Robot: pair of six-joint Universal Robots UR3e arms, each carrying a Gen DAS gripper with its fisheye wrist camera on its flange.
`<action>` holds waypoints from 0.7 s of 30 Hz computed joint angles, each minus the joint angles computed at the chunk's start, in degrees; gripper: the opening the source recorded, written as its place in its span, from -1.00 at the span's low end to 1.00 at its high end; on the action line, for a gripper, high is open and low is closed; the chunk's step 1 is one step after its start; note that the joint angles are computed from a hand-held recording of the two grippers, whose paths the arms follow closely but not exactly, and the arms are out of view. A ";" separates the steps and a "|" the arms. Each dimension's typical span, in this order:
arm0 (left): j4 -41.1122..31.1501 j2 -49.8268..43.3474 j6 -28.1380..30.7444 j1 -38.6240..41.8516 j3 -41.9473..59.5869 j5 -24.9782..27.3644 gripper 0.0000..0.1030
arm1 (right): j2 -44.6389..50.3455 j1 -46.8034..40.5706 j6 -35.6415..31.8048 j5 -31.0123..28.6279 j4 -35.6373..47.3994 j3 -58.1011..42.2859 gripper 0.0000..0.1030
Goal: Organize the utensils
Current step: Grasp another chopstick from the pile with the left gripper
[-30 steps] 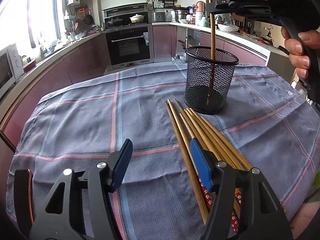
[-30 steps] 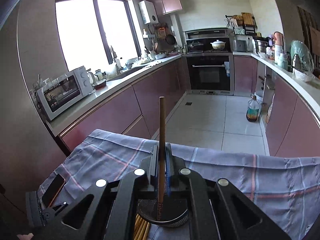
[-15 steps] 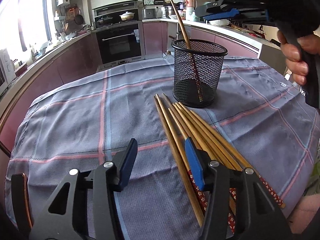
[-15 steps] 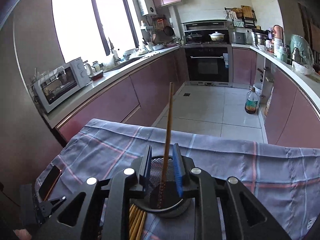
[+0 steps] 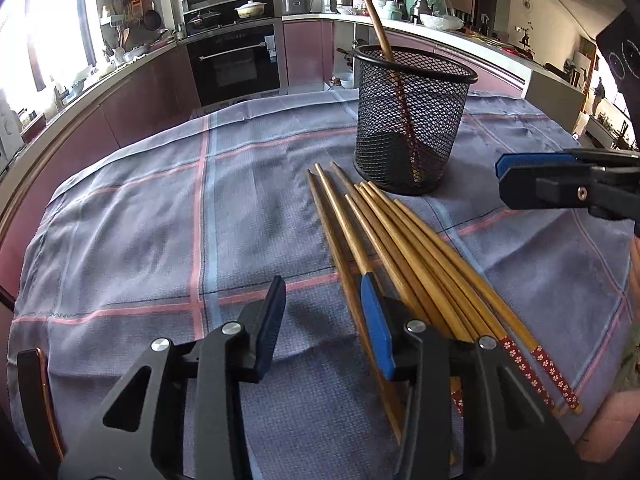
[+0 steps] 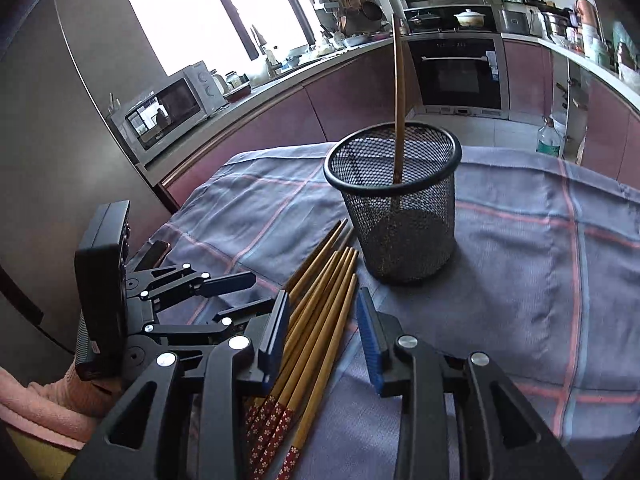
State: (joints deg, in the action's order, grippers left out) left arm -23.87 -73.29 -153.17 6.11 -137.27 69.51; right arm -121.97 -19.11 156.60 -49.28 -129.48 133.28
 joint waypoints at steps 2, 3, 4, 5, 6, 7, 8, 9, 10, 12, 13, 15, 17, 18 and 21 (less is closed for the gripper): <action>-0.06 -1.94 -0.57 -1.21 1.70 1.34 -0.23 | -1.22 -1.42 -0.90 1.17 1.45 1.11 -0.34; 0.46 -3.40 -1.11 -2.14 2.65 2.46 -0.23 | -1.67 -1.97 -1.09 1.69 2.06 1.57 -0.31; 0.52 -5.05 -1.49 -2.91 3.94 3.35 -0.23 | -2.66 -2.50 -1.27 2.09 2.59 2.46 -0.30; 0.49 -6.13 -1.65 -3.11 4.83 3.57 -0.23 | -3.34 -2.77 -1.60 2.35 3.13 2.94 -0.28; 0.34 -6.88 -1.63 -3.16 5.59 3.60 -0.23 | -3.39 -3.24 -2.23 2.62 3.96 2.74 -0.27; -0.32 -7.95 -1.64 -3.27 6.99 3.63 -0.24 | -4.53 -4.36 -3.49 3.25 5.83 3.02 -0.26; -0.56 -9.03 -1.74 -3.29 8.04 3.69 -0.28 | -5.04 -4.83 -3.90 3.58 6.65 3.16 -0.25; -1.30 -10.23 -1.78 -3.33 9.51 3.68 -0.30 | -6.25 -5.82 -5.00 4.03 8.43 3.52 -0.23; -2.31 -11.11 -1.70 -3.22 10.77 3.35 -0.31 | -7.78 -7.20 -6.61 4.56 11.00 3.77 -0.23; -3.67 -13.16 -1.91 -3.49 13.50 3.60 -0.34 | -9.39 -8.58 -7.94 4.98 13.26 4.40 -0.22; -3.76 -14.21 -1.90 -3.93 14.66 4.16 -0.40 | -9.47 -8.69 -7.83 4.88 13.31 4.55 -0.22; -4.20 -16.08 -2.24 -4.75 16.81 5.19 -0.42 | -9.92 -9.30 -8.62 5.13 14.49 4.89 -0.22; -4.94 -17.51 -2.36 -5.06 18.58 5.31 -0.47 | -10.66 -9.84 -9.31 5.14 15.52 5.35 -0.22; -5.23 -18.24 -2.65 -5.31 19.48 5.50 -0.49 | -10.81 -9.95 -9.61 4.96 15.85 5.48 -0.22; -6.54 -19.51 -2.92 -5.32 21.30 4.96 -0.68 | -11.13 -9.95 -10.07 5.02 16.72 5.60 -0.22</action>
State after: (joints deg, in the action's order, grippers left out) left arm -30.41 -92.80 -156.09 0.80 -115.97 74.47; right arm -133.10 -29.06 146.52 -44.25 -112.76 138.88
